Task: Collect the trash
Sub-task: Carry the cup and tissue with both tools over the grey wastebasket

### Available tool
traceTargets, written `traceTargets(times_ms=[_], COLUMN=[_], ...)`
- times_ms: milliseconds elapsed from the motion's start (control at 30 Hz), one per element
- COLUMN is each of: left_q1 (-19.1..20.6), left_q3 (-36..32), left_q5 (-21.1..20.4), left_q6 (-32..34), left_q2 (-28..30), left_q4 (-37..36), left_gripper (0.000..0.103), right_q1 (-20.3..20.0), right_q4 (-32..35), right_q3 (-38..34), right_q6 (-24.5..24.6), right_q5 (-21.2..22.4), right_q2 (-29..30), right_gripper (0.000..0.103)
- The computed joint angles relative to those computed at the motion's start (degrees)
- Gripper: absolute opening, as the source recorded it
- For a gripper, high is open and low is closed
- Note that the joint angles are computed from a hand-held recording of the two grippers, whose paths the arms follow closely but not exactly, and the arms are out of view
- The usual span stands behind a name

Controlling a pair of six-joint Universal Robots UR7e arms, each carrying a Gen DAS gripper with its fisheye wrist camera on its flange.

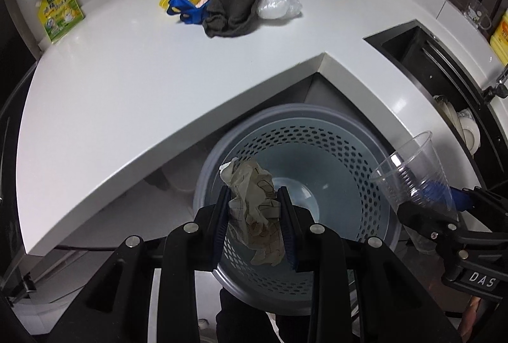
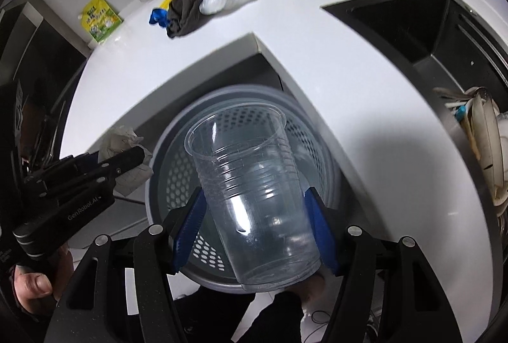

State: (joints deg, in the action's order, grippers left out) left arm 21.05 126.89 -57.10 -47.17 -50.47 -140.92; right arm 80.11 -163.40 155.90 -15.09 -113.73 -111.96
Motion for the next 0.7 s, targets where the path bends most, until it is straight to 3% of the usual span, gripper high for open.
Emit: traceTargets(times_ms=[433,700], left_q1=[0.92,1.34], left_q3=[0.10,0.14], left_q5=[-3.04,-3.25], left_q6=[-0.03,-0.41], left_q2=[1.71,1.22], left_q4=[-0.12,0.21], left_gripper=[0.033,0.038], right_q1=[-3.61,-3.11], right_q4=[-1.44,-1.63], right_q3=[0.99,0.59], right_q6=[-0.81,-0.31], right_q5=[0.47,0.28], right_q2=[5.35,7.15], right_gripper=[0.062,0.062])
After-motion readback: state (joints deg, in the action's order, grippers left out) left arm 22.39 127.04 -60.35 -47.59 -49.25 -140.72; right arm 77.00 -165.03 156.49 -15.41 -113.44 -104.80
